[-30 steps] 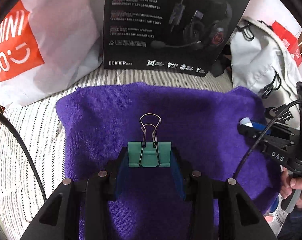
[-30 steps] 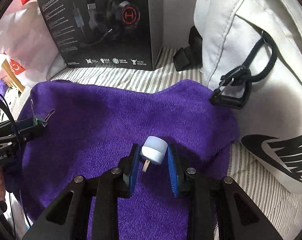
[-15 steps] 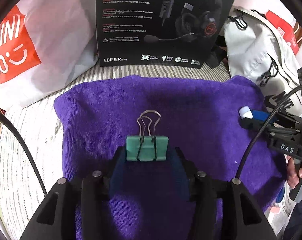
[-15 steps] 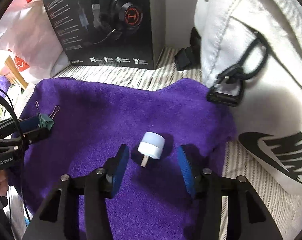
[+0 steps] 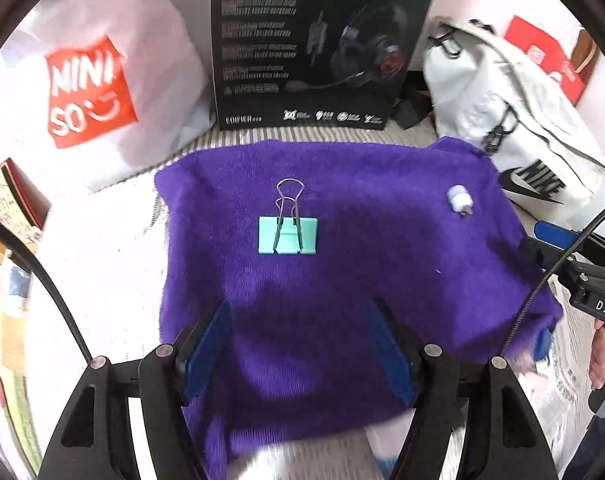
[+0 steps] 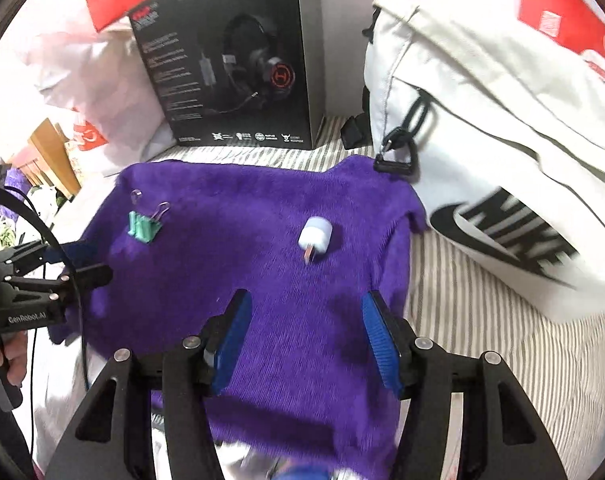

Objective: Organize rigid objects
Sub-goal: 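Grasp the white-and-blue stick with the left tool while the right tool moves to the pink tube, then grasp the pink tube with the right tool while the left tool holds the stick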

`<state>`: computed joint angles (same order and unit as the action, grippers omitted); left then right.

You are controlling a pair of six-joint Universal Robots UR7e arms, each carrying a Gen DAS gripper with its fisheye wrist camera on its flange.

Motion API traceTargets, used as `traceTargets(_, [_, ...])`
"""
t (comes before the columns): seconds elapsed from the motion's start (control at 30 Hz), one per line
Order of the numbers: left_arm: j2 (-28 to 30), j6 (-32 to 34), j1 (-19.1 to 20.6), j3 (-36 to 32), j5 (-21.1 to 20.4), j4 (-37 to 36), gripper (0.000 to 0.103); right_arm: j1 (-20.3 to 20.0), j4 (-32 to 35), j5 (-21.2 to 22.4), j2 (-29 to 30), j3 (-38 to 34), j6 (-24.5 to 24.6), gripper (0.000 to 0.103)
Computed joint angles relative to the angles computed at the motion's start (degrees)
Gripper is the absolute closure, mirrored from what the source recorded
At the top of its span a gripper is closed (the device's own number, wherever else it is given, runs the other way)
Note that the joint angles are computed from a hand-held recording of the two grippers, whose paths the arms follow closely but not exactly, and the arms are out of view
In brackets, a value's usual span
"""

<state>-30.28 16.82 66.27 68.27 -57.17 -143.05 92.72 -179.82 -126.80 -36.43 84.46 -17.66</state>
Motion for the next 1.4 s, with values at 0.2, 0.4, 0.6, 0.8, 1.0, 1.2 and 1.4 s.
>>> traceTargets(0.2, [-5.9, -0.2, -1.2, 10.1, -0.3, -4.5, 0.034, 1.1, -5.4, -0.6, -3.2, 7.6, 0.8, 0.045])
traceTargets(0.4, [-10.0, -1.5, -2.0, 18.8, -2.8, -6.4, 0.034, 2.5, -12.0, -3.8, -5.1, 14.9, 2.0, 0.045])
traceTargets(0.6, [-9.4, -2.9, -1.8, 20.6, -4.3, -5.3, 0.034, 3.0, -15.7, -2.7, -7.5, 21.3, 4.7, 0.045])
traceTargets(0.8, [-9.1, -2.9, -0.4, 21.2, -3.1, -5.7, 0.034, 2.6, -18.2, -4.1, -8.4, 25.1, 5.5, 0.038])
traceTargets(1.0, [-7.9, -1.4, -1.2, 20.9, 0.0, -7.3, 0.034, 1.7, -19.1, -4.1, -9.5, 27.0, 7.2, 0.038])
traceTargets(1.2, [-5.9, -0.1, -2.2, 20.5, 2.9, -10.4, 0.056, 1.0, -19.1, -4.4, -9.2, 27.4, 6.5, 0.038])
traceTargets(1.4, [-7.0, 1.3, -2.2, 22.2, 2.4, -11.4, 0.066, -0.6, -19.3, -1.5, -9.6, 29.0, 5.4, 0.038])
